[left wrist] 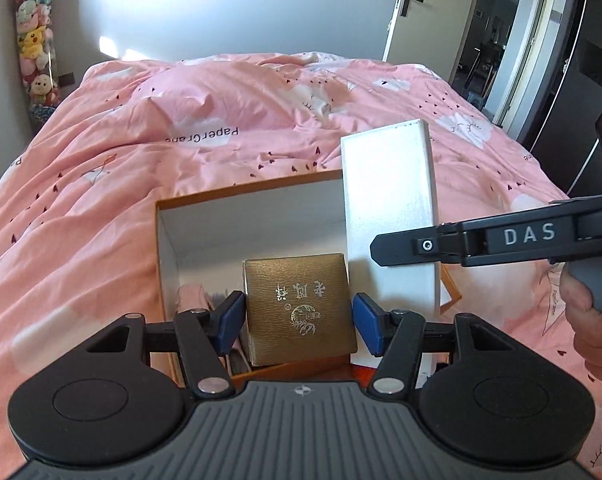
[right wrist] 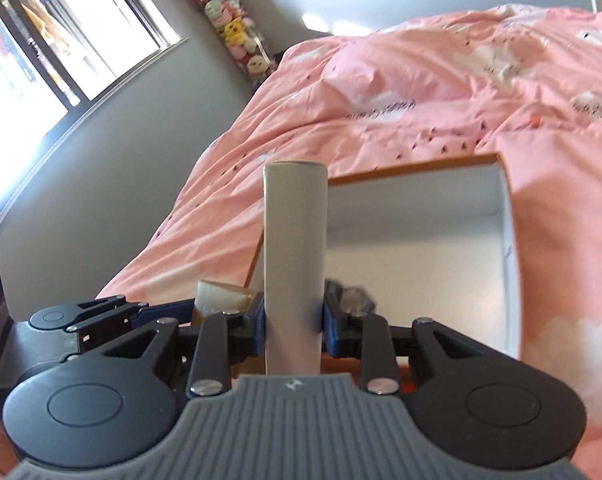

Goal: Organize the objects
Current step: 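Lift the gold box and cream box and carry them over the orange box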

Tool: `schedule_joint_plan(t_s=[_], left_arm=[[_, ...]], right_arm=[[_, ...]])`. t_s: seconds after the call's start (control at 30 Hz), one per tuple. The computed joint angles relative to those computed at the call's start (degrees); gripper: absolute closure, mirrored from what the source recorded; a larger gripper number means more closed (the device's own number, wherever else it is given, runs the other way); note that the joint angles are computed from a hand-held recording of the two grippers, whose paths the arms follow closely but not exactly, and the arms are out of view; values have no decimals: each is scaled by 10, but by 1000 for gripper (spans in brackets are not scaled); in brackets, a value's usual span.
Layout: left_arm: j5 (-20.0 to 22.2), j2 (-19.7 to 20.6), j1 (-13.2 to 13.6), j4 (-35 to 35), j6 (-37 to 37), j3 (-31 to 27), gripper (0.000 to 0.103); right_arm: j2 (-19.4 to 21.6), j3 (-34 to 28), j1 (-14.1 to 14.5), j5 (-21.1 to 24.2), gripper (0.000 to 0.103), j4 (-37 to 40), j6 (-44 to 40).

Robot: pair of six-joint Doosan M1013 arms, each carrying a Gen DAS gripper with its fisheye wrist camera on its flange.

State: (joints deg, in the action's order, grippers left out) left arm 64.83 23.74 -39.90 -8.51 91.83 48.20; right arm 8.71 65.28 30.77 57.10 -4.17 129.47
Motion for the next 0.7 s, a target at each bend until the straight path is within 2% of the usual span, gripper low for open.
schedule_joint_plan(t_s=[0.1,0.23,0.43,0.7], left_arm=[[4,19,1,-9,2,-21,35],[14,41,5,-30,3,-45,35],[37,71,11,-43,-9,-76,35],[54,102,17,-59,-24,-118,35]], right_arm=[[18,-15,-9,26,73,-19,0],[49,-39,-17,84,73,-47,-16],[85,-67,-32,143,73,-55,-32],[129,-95,-36,234,73,-98,-54]])
